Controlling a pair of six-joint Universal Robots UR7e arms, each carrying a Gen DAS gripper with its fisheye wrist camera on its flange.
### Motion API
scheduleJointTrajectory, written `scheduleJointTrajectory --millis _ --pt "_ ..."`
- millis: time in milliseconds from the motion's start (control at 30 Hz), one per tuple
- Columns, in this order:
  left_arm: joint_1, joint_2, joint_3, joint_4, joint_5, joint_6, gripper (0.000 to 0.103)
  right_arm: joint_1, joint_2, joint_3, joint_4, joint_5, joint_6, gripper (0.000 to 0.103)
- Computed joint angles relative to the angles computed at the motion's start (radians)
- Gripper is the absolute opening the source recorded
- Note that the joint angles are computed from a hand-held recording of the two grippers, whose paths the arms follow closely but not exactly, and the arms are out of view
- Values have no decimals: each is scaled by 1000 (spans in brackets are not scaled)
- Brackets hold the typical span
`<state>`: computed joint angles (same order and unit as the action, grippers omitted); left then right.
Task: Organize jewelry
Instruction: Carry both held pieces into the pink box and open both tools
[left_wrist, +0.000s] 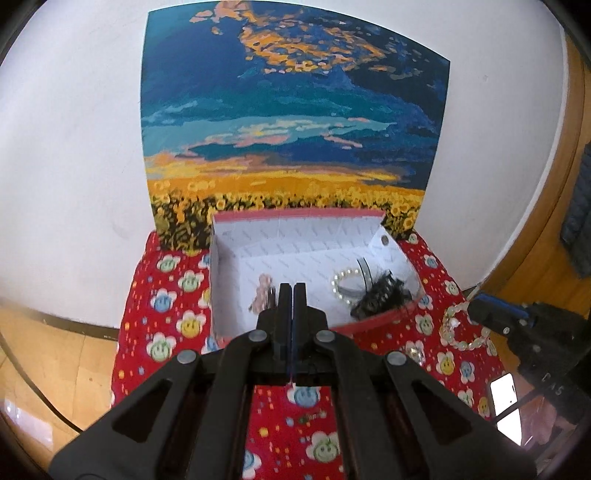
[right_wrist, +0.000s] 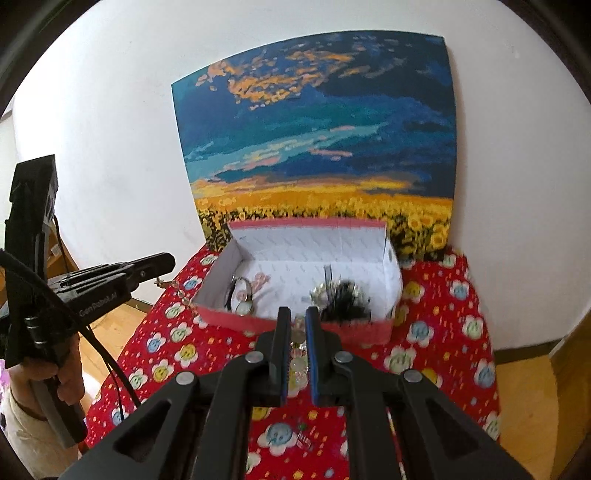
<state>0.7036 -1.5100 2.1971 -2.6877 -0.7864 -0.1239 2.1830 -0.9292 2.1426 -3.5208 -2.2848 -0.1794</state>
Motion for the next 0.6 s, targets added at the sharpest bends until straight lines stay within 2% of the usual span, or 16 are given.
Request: scheduleJointTrajectory --millis 333,600 --pt "92 149 -148 -34 -17 98 0 -60 39 -188 129 27 -81 9" --pt "171 264 -245 -42 -36 134 0 -165 93 -295 234 89 -80 9"
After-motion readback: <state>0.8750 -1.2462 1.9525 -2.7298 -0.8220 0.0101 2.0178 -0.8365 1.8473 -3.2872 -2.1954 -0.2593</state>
